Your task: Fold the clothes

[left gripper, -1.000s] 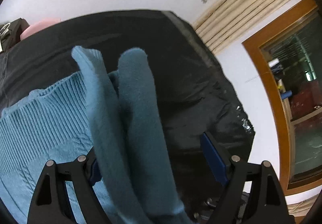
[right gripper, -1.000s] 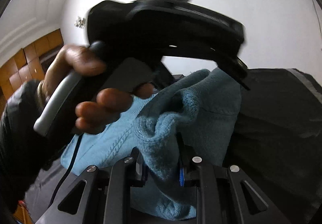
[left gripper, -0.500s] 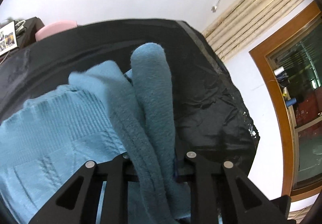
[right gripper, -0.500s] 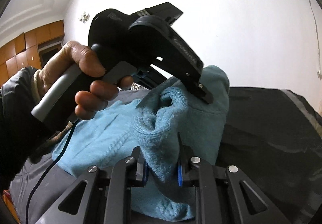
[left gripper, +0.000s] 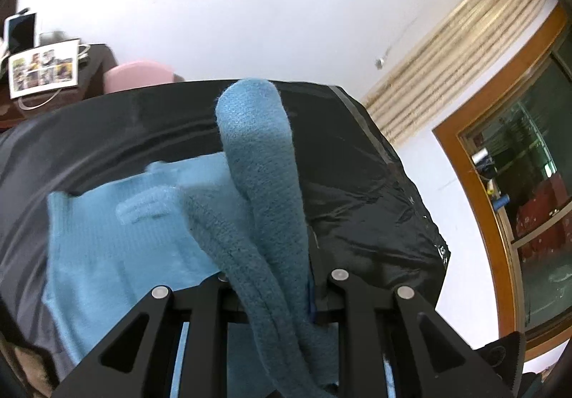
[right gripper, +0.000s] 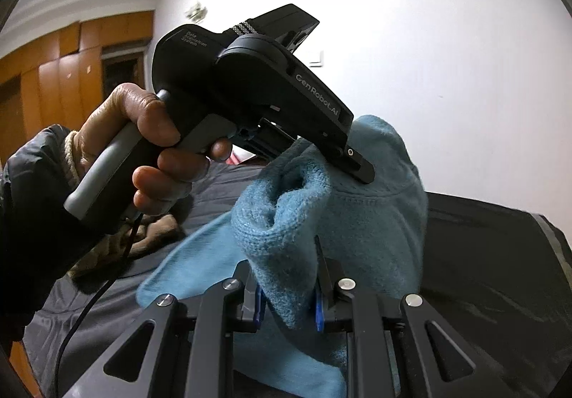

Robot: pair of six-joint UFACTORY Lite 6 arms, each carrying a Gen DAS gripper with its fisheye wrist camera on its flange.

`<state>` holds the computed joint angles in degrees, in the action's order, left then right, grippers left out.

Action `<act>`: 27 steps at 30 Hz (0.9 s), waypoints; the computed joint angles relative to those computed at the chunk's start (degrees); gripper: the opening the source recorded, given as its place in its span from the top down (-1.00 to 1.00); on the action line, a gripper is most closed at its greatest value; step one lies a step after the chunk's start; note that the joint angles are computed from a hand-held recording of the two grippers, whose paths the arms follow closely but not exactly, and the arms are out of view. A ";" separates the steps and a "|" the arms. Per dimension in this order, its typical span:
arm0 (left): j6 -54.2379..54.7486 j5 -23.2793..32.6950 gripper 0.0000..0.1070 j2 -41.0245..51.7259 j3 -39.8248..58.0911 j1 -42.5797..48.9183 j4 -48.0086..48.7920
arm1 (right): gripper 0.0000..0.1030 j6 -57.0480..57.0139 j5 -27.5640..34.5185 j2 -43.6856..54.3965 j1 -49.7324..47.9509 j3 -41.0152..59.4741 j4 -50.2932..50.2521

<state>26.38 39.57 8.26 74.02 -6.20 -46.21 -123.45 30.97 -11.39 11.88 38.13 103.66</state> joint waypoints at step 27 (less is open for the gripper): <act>51.10 14.02 0.48 4.24 -27.72 37.00 -27.86 | 0.59 -12.12 -22.56 17.31 30.09 10.29 20.06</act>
<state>77.47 53.59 12.50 46.30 30.80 -74.07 -135.57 8.41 5.92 41.96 48.42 123.71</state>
